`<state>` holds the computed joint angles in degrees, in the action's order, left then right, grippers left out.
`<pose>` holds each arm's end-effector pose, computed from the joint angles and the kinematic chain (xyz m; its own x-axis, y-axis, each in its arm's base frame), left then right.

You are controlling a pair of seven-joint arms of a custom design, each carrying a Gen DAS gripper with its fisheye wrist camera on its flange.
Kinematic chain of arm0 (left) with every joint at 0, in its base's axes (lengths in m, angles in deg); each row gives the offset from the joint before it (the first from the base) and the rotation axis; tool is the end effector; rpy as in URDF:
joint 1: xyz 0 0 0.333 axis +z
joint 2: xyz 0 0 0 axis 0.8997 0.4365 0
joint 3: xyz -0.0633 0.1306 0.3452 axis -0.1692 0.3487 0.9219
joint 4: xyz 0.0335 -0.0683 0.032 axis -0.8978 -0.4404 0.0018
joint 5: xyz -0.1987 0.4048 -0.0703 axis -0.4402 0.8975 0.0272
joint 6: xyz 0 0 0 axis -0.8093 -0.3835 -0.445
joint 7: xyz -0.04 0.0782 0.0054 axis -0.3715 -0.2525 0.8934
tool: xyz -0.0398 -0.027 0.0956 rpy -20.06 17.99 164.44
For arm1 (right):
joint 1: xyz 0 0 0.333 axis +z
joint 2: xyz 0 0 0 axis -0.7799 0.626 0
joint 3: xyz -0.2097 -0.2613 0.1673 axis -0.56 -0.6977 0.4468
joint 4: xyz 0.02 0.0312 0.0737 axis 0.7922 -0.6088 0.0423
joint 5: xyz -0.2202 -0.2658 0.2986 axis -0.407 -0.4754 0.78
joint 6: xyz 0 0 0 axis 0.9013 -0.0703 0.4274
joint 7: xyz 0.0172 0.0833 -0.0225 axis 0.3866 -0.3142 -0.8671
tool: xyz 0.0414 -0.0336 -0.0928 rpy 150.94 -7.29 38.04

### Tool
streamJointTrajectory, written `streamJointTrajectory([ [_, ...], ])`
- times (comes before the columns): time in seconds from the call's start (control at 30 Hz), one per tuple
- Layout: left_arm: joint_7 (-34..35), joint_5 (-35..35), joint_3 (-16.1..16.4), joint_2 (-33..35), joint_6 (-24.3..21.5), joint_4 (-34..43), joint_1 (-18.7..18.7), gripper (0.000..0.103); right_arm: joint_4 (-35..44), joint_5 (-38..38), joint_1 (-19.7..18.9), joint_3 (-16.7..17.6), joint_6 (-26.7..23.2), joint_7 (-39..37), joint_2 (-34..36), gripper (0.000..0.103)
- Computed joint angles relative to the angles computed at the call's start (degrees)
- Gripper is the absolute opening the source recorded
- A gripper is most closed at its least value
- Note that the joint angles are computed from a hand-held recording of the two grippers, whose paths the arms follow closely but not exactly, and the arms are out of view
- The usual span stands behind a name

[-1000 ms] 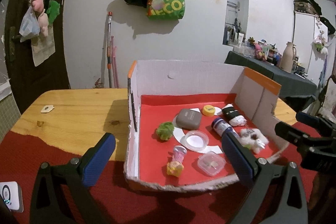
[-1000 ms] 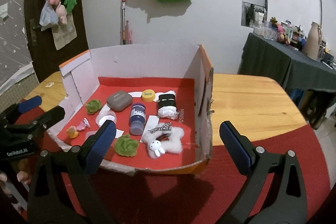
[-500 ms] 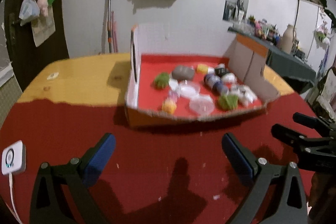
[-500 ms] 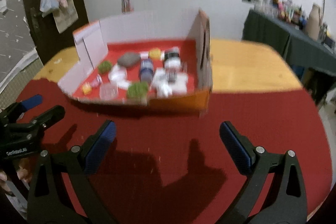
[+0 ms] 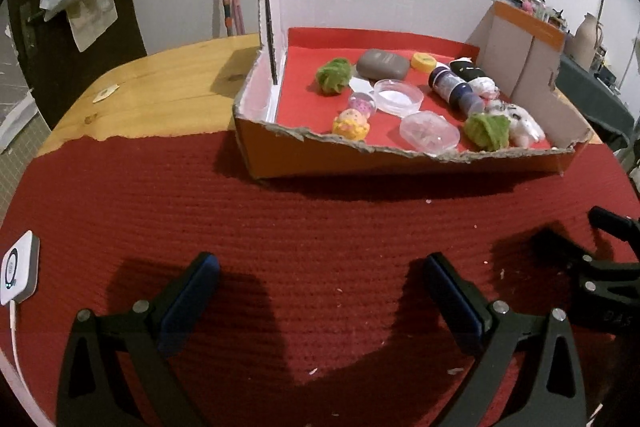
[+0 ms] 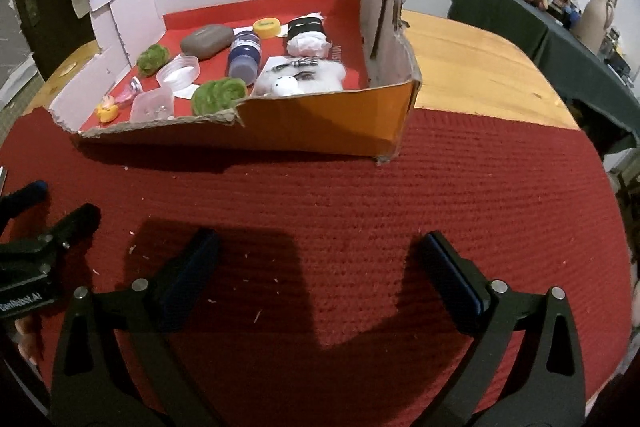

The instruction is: Organize objects

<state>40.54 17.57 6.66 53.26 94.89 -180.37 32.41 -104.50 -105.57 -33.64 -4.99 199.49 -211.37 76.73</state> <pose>0.6560 -0.2954 0.2639 -0.3402 -0.9403 0.0084 -0.7447 0.2640 -0.6129 0.5682 0.1833 0.2719 -0.5153 -0.8569 0.0116 -0.7004 0.4133 -0.5820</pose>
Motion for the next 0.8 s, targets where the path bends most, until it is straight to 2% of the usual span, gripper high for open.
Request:
streamJointTrajectory([
  [0.2, -0.51, 0.18, 1.07, 0.19, -0.11, 0.19, -1.00, 0.103, 0.17, 0.76, 0.02, 0.09, -0.37, -0.20, 0.01, 0.103],
  [0.8, -0.81, 0.47, 0.96, 0.22, -0.09, 0.26, -0.86, 0.103, 0.20, 0.91, 0.08, 0.01, -0.41, -0.33, -0.01, 0.103],
])
